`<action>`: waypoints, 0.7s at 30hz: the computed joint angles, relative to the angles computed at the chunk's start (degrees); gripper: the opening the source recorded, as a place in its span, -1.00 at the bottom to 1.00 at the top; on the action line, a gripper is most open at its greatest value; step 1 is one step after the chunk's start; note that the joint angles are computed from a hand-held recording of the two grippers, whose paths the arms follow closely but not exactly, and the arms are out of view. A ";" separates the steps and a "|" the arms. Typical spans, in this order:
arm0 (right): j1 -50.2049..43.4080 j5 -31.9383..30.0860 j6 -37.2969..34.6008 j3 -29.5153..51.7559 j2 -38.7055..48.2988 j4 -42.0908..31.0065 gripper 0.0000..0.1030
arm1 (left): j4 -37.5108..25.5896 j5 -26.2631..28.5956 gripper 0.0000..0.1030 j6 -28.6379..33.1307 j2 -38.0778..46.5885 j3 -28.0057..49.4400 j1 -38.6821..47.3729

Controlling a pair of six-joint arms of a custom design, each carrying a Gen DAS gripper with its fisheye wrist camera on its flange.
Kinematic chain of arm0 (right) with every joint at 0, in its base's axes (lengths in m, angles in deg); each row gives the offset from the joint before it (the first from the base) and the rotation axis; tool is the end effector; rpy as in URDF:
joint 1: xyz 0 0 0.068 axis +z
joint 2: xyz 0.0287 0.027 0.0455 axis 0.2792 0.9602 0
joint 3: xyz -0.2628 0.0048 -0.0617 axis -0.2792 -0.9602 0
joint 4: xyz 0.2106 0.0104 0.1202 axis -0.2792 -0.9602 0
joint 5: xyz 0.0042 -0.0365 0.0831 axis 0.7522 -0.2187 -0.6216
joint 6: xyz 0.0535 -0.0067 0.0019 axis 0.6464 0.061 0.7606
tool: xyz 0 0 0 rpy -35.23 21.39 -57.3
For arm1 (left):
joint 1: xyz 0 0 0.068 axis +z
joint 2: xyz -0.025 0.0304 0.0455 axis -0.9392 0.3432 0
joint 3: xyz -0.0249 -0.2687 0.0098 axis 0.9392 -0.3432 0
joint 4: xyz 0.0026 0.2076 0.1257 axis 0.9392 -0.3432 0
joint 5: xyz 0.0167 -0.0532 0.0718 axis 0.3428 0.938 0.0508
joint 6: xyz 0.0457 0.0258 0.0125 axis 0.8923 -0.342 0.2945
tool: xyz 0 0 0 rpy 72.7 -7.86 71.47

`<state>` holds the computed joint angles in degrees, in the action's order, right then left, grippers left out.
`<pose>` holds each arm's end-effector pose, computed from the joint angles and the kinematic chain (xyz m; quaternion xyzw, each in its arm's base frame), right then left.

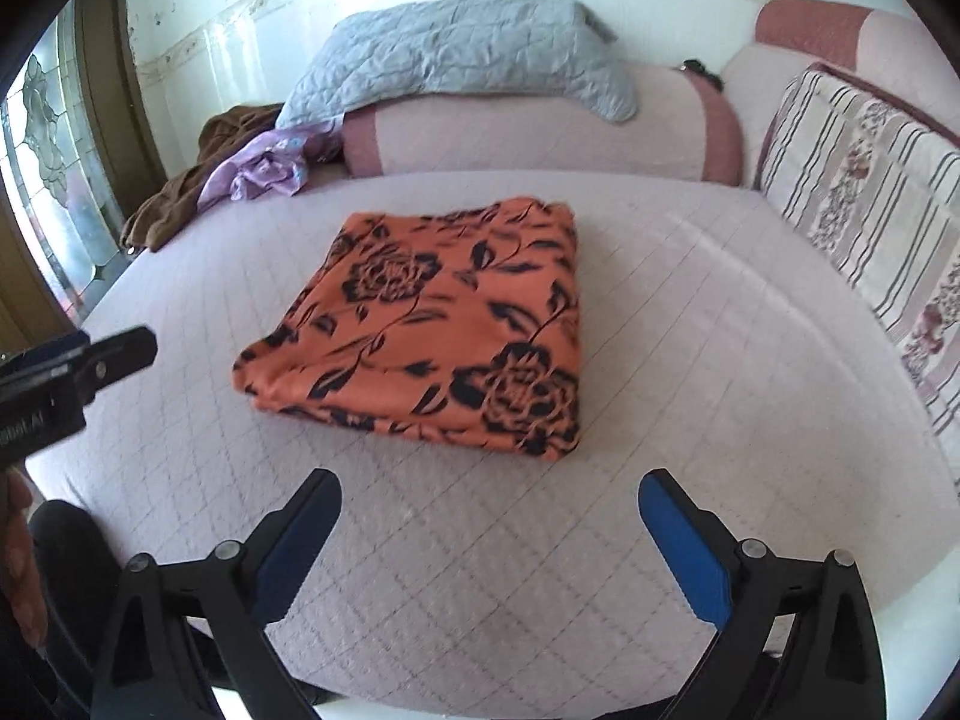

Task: Fold small clothes

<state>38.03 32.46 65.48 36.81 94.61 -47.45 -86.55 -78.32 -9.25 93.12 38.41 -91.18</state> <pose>0.2368 0.0826 0.1799 0.0880 0.9349 -0.0147 0.3435 0.3111 -0.1175 0.2045 0.1227 0.9257 -0.0343 0.3562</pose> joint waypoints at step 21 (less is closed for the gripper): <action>0.16 4.11 -3.99 6.42 4.68 -3.08 0.96 | -2.07 -2.44 0.68 -1.01 2.37 3.28 -0.42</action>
